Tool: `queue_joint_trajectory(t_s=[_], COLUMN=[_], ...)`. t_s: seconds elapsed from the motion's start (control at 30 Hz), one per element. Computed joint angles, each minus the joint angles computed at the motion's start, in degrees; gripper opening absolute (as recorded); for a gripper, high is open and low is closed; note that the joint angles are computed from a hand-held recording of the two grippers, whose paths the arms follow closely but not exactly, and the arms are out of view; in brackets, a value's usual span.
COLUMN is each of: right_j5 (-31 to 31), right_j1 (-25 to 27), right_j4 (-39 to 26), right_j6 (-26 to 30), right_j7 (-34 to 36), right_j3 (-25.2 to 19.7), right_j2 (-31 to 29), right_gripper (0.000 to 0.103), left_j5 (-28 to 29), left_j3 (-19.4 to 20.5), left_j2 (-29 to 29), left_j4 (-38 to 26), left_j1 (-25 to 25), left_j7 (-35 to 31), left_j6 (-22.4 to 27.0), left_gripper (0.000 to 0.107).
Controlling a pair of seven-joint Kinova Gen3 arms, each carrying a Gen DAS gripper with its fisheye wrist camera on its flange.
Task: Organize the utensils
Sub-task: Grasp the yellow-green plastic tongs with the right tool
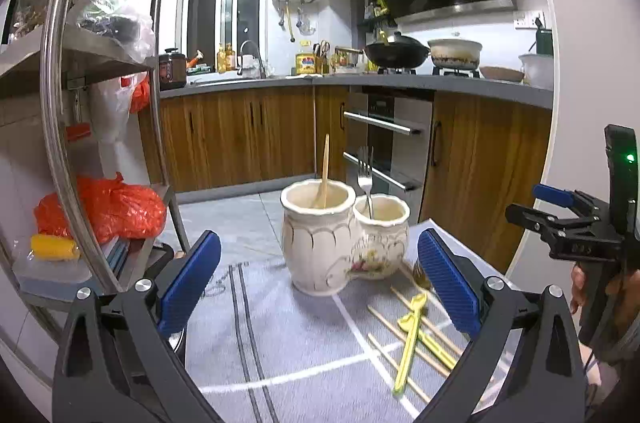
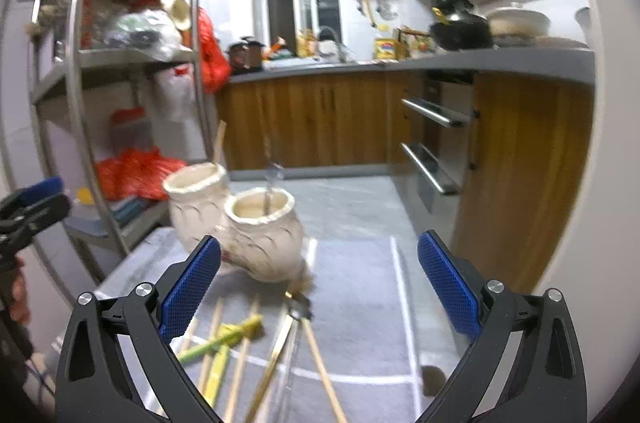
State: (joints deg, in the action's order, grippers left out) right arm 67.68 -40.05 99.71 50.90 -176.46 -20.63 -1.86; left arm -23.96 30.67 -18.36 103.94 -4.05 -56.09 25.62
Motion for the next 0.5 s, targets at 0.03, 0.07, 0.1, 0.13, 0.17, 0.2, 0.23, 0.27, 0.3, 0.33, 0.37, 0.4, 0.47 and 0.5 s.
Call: queue_joint_trajectory(t_s=[0.03,0.07,0.1,0.13,0.17,0.2,0.23,0.27,0.3,0.33,0.37,0.4,0.47,0.5], right_j5=[-1.1,-2.6,-3.8,-5.0,-6.1,-7.8,-9.3,-10.7,-11.8,-12.8,-14.0,-15.0,-16.8,-17.5], right_j1=[0.2,0.5,0.7,0.8,0.9,0.9,1.0,1.0,0.8,0.7,0.5,0.3,-0.2,-0.4], right_j4=[0.5,0.7,0.6,0.5,0.3,0.1,0.0,-0.1,-0.3,-0.7,-1.3,-1.9,-2.9,-3.3], right_j6=[-1.0,-1.9,-2.0,-2.0,-1.9,-2.2,-2.6,-3.1,-3.4,-3.5,-3.3,-3.1,-3.2,-3.3], right_j7=[0.5,1.3,2.0,2.8,3.6,4.9,6.2,7.2,8.2,9.4,11.1,12.6,15.1,15.9], right_j3=[0.3,0.6,0.6,0.7,0.7,1.0,1.2,1.4,1.6,1.9,2.1,2.4,3.2,3.6], right_j2=[-0.2,-0.3,-0.2,0.1,0.5,0.9,1.2,1.7,2.1,2.6,3.3,3.8,4.8,5.1], right_gripper=[0.098,0.098,0.098,0.098,0.098,0.098,0.098,0.098,0.098,0.098,0.098,0.098,0.098,0.098], left_j5=[0.5,0.8,1.1,1.4,1.9,2.1,1.6,1.1,0.8,0.6,0.3,-0.1,-0.6,-1.0], left_j3=[-0.6,-0.9,-1.2,-1.4,-2.0,-2.3,-1.9,-1.7,-1.8,-2.0,-2.1,-2.2,-2.9,-3.0], left_j2=[0.1,0.2,0.4,0.6,1.1,1.5,1.7,1.9,2.3,2.6,2.9,3.2,3.8,4.0], left_j4=[0.3,0.6,0.9,1.0,1.3,1.5,1.8,2.2,2.4,2.6,2.7,3.0,3.4,3.5], left_j1=[0.8,1.4,1.9,2.3,3.3,4.0,4.1,4.2,4.6,5.2,5.7,6.1,7.2,7.5], left_j7=[-0.6,-1.0,-1.3,-1.5,-2.1,-2.5,-2.3,-2.0,-2.0,-1.9,-1.9,-1.7,-1.5,-1.1], left_j6=[0.3,0.5,0.9,1.3,1.8,2.3,2.7,2.8,3.0,3.2,3.5,3.5,3.5,3.5], left_gripper=[0.097,0.097,0.097,0.097,0.097,0.097,0.097,0.097,0.097,0.097,0.097,0.097,0.097,0.097])
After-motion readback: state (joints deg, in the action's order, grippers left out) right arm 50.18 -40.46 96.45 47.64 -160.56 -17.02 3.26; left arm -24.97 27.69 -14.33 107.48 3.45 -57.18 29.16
